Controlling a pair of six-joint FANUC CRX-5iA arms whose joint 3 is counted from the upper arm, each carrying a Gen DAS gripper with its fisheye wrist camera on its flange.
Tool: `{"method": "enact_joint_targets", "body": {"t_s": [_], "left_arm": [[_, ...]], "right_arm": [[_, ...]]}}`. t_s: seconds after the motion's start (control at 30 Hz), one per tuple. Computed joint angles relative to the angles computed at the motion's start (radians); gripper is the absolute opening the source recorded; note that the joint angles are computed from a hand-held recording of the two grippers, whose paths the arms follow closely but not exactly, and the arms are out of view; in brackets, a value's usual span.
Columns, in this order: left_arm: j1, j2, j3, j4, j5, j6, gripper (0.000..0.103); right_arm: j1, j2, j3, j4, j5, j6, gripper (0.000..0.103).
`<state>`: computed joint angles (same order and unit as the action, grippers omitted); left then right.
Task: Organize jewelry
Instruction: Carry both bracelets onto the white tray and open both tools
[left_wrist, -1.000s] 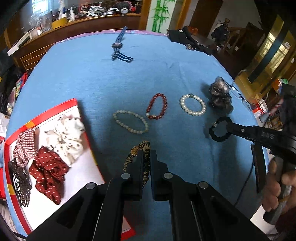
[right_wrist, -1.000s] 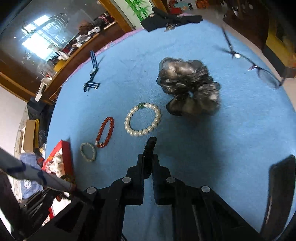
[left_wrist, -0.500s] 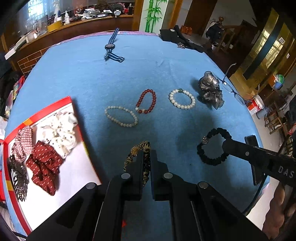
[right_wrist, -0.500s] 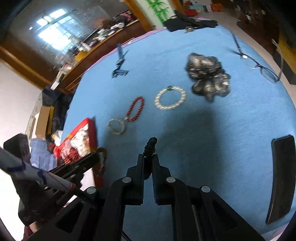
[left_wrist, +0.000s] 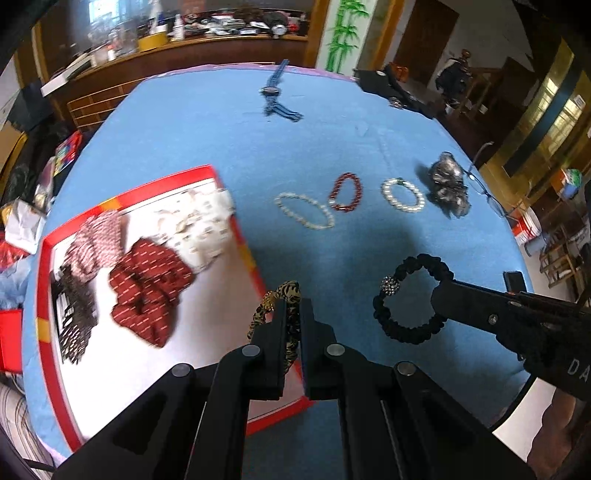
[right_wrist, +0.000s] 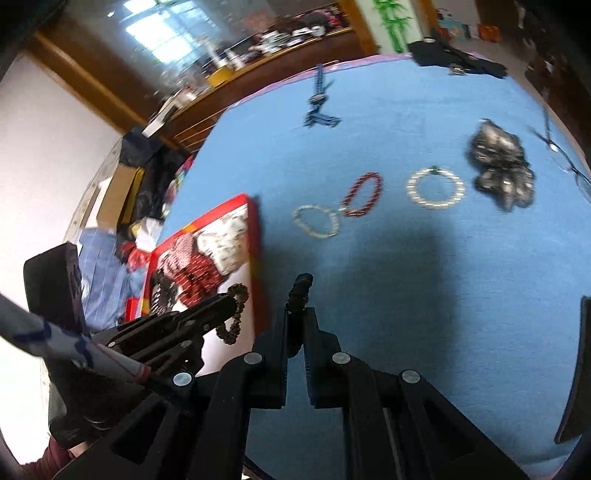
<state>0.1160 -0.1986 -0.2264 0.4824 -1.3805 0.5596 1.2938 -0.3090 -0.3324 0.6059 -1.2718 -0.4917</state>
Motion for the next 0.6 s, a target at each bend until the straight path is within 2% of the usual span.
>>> {"method": "enact_joint_targets", "body": {"t_s": [0.27,0.6], "left_arm": [[0.097,0.025,0.02,-0.012,0.012,-0.008,0.006],[0.178,0.076,0.054,-0.033,0.019,-0.02,0.006]], "right_arm": [[-0.084,0.111,0.095,-0.053,0.12,0.168,0.009],[-0.151,0.227,0.206,-0.143,0.201,0.337,0.009]]}}
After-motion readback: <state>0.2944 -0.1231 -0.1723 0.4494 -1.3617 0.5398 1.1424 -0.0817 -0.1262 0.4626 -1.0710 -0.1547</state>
